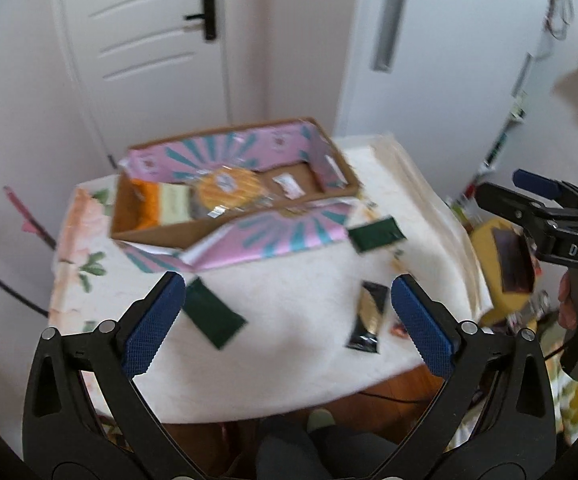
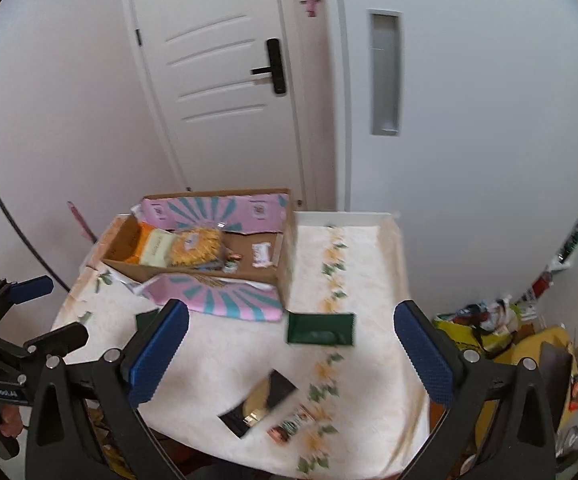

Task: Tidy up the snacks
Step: 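Move both grippers toward the black-and-gold bar and small coffee packet, then grasp the black-and-gold bar with the left gripper while the right grasps the coffee packet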

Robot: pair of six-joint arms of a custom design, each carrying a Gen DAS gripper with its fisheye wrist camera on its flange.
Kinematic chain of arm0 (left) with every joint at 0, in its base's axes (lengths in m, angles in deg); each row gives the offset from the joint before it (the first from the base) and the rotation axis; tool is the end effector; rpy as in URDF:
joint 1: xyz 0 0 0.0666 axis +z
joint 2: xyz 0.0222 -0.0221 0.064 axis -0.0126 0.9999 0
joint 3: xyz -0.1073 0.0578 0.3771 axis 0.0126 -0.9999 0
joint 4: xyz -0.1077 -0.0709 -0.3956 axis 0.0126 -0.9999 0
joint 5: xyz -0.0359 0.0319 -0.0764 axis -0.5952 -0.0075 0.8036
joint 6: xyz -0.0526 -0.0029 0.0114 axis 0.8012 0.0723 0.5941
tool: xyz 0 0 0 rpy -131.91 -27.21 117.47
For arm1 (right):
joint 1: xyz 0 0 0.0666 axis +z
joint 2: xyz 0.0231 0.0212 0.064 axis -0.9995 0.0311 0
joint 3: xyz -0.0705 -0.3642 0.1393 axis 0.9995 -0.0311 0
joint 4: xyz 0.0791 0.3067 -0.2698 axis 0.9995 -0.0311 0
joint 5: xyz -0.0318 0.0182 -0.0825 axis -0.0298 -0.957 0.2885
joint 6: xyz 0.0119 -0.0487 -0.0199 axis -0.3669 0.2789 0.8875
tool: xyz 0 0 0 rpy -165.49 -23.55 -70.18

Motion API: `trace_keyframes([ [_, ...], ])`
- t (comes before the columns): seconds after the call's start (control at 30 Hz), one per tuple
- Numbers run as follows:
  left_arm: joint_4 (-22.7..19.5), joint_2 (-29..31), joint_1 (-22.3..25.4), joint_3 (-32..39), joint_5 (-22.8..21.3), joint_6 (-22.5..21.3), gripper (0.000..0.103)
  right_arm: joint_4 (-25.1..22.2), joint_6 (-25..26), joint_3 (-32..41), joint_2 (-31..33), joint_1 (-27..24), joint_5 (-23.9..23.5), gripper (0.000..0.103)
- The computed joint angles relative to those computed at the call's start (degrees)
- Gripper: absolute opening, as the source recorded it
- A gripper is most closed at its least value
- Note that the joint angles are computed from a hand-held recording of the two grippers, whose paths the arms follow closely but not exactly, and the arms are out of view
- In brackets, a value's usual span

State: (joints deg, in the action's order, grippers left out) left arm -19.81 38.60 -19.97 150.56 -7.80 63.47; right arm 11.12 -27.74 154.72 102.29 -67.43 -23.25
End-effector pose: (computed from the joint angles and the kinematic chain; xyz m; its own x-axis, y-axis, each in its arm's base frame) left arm 0.6141 -0.2121 0.4534 -0.7773 0.0744 -0.6247 0.1428 0.9879 -0.0599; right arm 0.6711 0.2550 0.4639 -0.6773 -0.1381 -0.7227 -0.2956 0.9505 0.0954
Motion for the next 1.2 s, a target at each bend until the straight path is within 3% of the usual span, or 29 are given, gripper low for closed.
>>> trace_keyframes([
  [0.33,-5.5,8.71,-2.55,5.95,7.72,-8.55,0.102,2.74,-7.8,-13.98,-5.88,-2.1,1.91,0.102],
  [0.53,-10.24,16.0,-3.42,11.45,10.6,-12.02,0.086,4.21,-12.2,-19.72,-7.04,-1.89,5.1,0.102],
  [1.03,-18.88,27.75,-4.2,23.93,10.9,-18.84,0.068,2.27,-19.89,-21.82,-4.64,-0.49,7.47,0.102],
  [1.1,-19.9,28.69,-4.24,25.05,10.98,-19.38,0.062,1.96,-20.38,-21.35,-3.95,-0.22,7.23,0.102],
  [1.2,-19.03,28.27,-4.31,24.11,10.46,-20.64,0.06,0.93,-21.84,-20.28,-2.63,0.28,6.67,0.099],
])
